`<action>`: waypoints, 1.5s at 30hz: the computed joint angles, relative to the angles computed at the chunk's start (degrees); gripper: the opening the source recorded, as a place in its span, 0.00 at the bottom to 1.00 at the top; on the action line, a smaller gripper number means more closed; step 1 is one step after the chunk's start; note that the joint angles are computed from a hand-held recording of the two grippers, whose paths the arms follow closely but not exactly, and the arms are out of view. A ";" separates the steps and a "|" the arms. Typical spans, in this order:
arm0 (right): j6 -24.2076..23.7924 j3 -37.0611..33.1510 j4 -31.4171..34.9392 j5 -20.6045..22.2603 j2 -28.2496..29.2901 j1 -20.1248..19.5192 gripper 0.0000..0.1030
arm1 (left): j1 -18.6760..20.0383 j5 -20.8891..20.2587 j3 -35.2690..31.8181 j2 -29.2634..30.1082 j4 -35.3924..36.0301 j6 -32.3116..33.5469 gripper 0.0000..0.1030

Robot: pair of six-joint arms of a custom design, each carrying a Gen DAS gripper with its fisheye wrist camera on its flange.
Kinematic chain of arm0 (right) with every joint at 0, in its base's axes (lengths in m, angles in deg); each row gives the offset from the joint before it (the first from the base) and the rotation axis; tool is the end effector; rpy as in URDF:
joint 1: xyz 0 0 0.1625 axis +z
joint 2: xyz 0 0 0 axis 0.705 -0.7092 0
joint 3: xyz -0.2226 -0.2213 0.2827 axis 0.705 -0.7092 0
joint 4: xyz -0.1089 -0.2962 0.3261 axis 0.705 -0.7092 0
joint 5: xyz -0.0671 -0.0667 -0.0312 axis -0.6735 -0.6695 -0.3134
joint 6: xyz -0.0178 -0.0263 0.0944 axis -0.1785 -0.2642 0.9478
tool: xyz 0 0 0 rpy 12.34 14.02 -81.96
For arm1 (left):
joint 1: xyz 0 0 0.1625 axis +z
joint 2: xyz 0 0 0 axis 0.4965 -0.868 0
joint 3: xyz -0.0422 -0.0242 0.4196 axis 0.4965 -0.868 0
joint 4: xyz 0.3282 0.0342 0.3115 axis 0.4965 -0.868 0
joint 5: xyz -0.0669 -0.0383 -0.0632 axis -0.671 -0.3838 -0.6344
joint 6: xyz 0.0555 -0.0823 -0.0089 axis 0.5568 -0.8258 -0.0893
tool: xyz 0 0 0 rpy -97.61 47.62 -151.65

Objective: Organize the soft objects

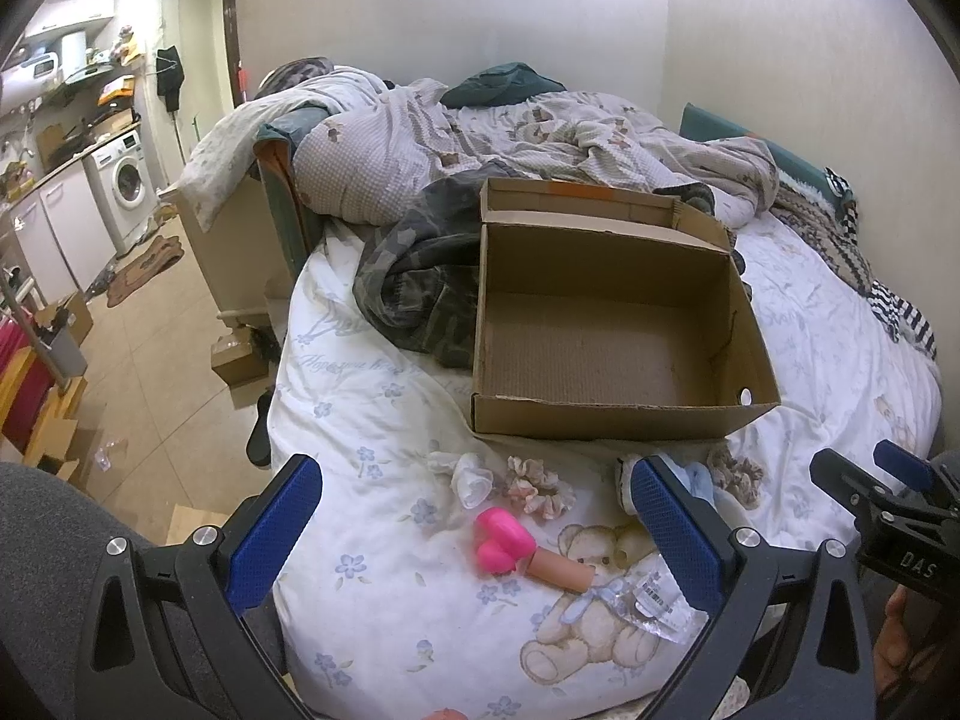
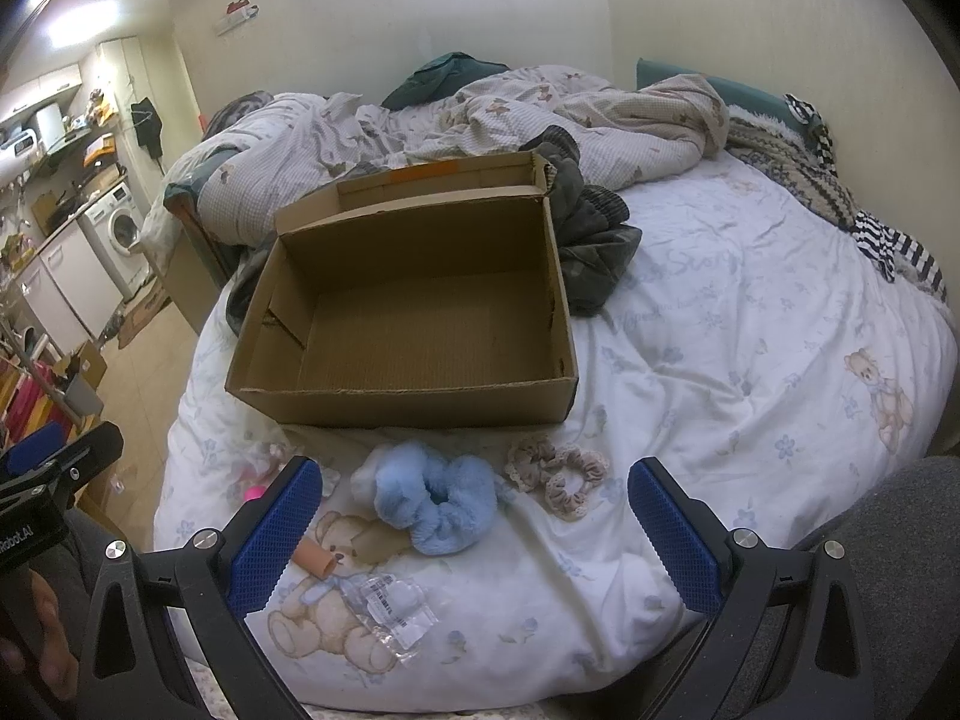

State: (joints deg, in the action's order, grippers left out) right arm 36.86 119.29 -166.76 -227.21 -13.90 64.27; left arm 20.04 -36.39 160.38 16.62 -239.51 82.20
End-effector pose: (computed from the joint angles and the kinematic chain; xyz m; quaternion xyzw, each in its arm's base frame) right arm 0.2465 -0.5402 0.1721 -0.0007 -0.8550 0.3875 0.3448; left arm -0.2314 -0.5935 0.2321 0.2375 0.8702 -0.3055 0.3049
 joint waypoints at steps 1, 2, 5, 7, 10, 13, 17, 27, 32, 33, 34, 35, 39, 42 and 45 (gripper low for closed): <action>0.07 -0.05 0.04 -0.04 0.06 0.03 1.00 | 0.01 0.00 -0.01 -0.01 0.04 -0.03 1.00; 0.04 -0.02 0.01 -0.04 0.04 0.03 1.00 | -0.01 -0.01 -0.01 -0.02 0.02 -0.06 1.00; 0.10 -0.11 0.06 -0.07 0.13 0.06 1.00 | -0.02 0.01 0.01 0.03 -0.03 -0.04 1.00; 0.07 -0.12 0.03 -0.05 0.15 0.06 1.00 | -0.03 0.02 0.00 0.01 0.07 -0.04 1.00; 0.06 -0.14 0.03 -0.05 0.18 0.05 1.00 | -0.01 -0.04 0.01 0.01 -0.02 0.06 1.00; 0.11 -0.20 0.11 -0.12 0.23 0.06 1.00 | -0.01 -0.05 0.00 0.00 0.00 0.04 1.00; 0.10 -0.22 0.08 -0.11 0.26 0.07 1.00 | -0.02 -0.01 0.02 0.00 -0.01 0.04 1.00; 0.08 -0.27 0.10 -0.12 0.34 0.06 1.00 | -0.05 0.08 0.03 0.04 -0.06 0.04 1.00; 0.09 -0.28 0.08 -0.13 0.35 0.06 1.00 | -0.04 0.08 0.02 0.05 -0.08 0.09 1.00; 0.13 -0.26 0.15 -0.08 0.32 0.05 1.00 | -0.04 0.08 0.02 0.05 -0.08 0.09 1.00; 0.15 -0.24 0.16 -0.06 0.30 0.04 1.00 | -0.06 0.10 0.03 0.05 -0.10 0.07 1.00; 0.09 -0.26 0.13 -0.12 0.32 0.06 1.00 | -0.06 0.10 0.03 0.05 -0.10 0.07 1.00; 0.14 0.06 0.68 -0.05 -0.56 -0.04 1.00 | -0.07 0.18 0.02 0.05 0.00 0.12 1.00; 0.99 -0.45 1.08 0.17 0.07 -0.11 1.00 | -0.06 0.12 0.04 0.01 -0.06 0.14 1.00; 1.96 -0.19 1.29 0.25 -0.17 -0.05 1.00 | -0.07 0.17 0.04 0.05 -0.10 0.05 1.00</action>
State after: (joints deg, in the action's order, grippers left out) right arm 38.82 119.11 -165.47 -226.97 -14.06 64.22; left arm 19.97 -36.22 160.42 16.67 -239.61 82.25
